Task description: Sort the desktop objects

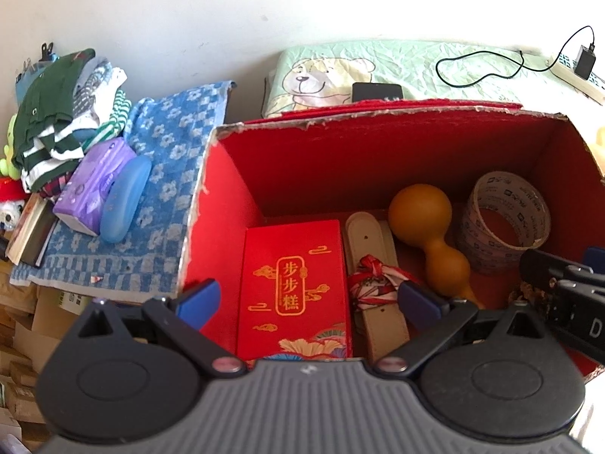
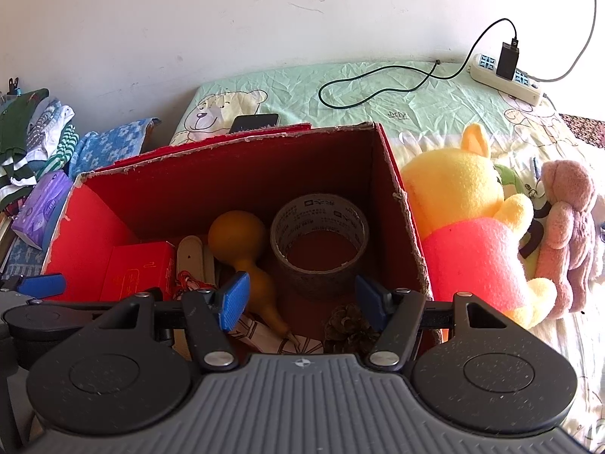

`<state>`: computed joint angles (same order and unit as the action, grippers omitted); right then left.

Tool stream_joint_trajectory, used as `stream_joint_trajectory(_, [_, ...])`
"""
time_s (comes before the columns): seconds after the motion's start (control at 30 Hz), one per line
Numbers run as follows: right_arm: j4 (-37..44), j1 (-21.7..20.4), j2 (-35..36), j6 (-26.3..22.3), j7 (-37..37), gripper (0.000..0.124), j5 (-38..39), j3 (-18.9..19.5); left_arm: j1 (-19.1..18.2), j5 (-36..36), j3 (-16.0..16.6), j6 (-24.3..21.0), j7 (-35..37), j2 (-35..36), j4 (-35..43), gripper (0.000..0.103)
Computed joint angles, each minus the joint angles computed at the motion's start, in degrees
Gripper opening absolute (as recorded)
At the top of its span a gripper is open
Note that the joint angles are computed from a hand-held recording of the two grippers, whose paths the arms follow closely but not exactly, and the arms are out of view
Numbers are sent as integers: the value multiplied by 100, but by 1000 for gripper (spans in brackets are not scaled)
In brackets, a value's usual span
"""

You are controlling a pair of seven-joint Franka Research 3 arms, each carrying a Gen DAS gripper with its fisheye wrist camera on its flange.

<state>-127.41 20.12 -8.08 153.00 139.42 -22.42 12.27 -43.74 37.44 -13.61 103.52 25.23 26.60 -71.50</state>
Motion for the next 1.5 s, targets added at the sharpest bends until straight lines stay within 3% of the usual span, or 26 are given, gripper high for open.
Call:
stream_joint_trajectory(0.33, [19, 30, -5, -83, -100, 65, 102, -4, -4, -38, -12, -85, 48, -2, 26, 101])
stream_joint_trajectory(0.77, [608, 83, 172, -308, -569, 66, 436, -103, -59, 72, 112, -523, 817, 74, 641, 101])
stream_joint_trajectory(1.3, [595, 185, 154, -465, -654, 70, 524, -145, 127, 4, -35, -2, 258, -336, 31, 101])
stream_joint_trajectory(1.5, [473, 150, 109, -443, -592, 70, 517, -119, 41, 52, -65, -113, 141, -269, 10, 101])
